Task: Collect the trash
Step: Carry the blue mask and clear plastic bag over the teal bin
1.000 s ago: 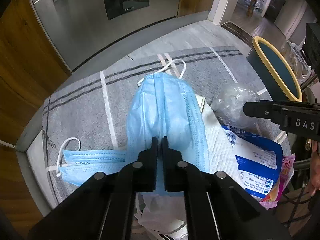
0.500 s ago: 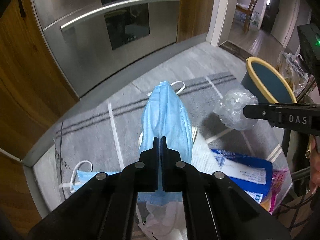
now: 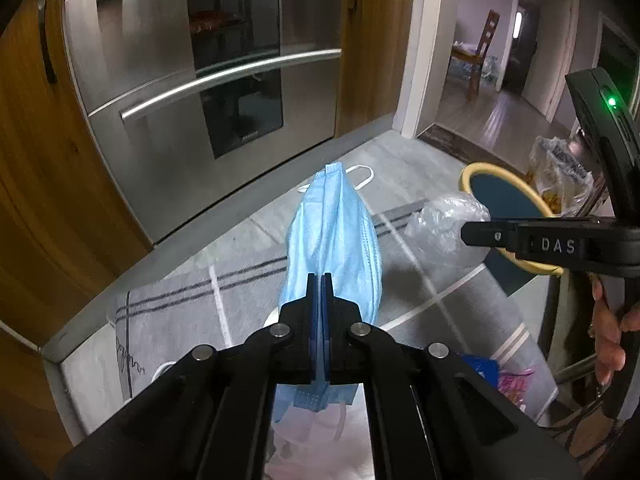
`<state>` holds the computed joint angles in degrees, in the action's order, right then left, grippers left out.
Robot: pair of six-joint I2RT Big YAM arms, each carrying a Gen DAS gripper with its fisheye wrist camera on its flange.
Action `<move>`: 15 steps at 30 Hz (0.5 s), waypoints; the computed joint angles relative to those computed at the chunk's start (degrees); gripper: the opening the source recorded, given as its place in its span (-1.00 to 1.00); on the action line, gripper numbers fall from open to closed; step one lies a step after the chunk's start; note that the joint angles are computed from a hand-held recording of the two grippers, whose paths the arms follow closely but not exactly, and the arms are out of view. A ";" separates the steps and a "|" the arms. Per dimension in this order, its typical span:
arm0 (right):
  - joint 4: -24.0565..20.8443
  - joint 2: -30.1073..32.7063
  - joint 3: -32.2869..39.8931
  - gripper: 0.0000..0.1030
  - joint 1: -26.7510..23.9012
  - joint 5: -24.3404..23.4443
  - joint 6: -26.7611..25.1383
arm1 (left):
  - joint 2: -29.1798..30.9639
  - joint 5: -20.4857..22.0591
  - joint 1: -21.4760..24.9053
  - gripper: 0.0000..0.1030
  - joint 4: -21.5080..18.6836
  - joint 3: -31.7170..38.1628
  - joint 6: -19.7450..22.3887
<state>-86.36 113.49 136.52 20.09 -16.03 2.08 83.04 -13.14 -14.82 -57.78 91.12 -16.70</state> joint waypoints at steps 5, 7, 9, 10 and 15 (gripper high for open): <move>1.05 -0.16 2.71 -0.68 -1.04 -0.08 0.00 | -0.21 0.09 -0.59 -0.97 1.10 0.41 0.37; 1.27 -0.32 3.17 -0.68 -1.40 0.10 -0.19 | -0.24 0.16 -0.82 -0.97 1.45 0.46 0.49; 1.77 -0.81 3.02 -0.68 -1.81 0.75 -0.63 | -0.15 0.05 -1.14 -0.97 1.82 0.71 0.99; 1.94 -0.91 3.09 -0.68 -1.90 1.28 -0.76 | -0.12 -0.06 -1.31 -0.97 2.02 0.80 1.43; 1.87 -0.38 5.01 -0.68 -2.92 1.82 -0.11 | -0.02 0.38 -2.47 -0.97 2.73 1.15 2.51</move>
<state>-84.49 113.10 141.53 17.16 -14.22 1.98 83.03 -12.77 -17.29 -55.05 92.27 -14.19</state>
